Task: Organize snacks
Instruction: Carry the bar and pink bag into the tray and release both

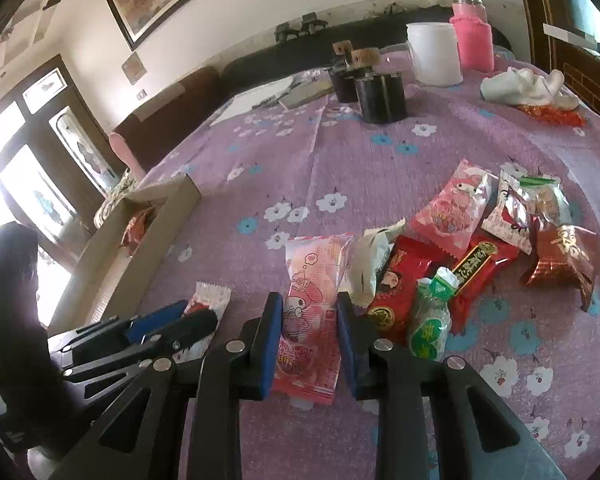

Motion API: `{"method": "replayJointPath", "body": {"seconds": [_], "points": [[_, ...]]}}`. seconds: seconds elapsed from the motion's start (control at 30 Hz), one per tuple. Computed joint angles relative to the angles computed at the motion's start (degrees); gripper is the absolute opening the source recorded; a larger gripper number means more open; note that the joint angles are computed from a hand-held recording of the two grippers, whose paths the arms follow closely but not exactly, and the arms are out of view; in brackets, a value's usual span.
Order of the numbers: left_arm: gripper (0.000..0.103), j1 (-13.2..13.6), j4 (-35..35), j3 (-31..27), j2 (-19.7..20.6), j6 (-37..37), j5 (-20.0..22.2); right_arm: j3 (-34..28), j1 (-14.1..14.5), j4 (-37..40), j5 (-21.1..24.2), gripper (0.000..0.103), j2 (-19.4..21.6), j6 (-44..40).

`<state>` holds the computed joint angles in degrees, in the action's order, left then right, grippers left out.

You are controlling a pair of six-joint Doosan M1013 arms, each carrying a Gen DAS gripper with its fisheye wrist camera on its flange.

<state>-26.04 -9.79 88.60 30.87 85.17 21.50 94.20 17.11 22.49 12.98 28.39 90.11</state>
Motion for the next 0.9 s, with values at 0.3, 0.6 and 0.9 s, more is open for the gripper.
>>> {"method": "replayJointPath", "body": {"seconds": [0.3, 0.6, 0.9], "points": [[0.022, 2.4, -12.5, 4.7, -5.4, 10.0, -3.9, 0.6, 0.1, 1.8, -1.9, 0.027, -0.3, -2.1], [0.022, 8.4, 4.6, 4.3, -7.6, -8.1, -2.7, -1.5, 1.3, 9.7, 1.6, 0.027, -0.7, -11.0], [0.022, 13.6, 0.1, -1.6, -2.2, -8.1, 3.4, -11.9, 4.7, 11.9, 12.1, 0.027, 3.7, -15.7]]}}
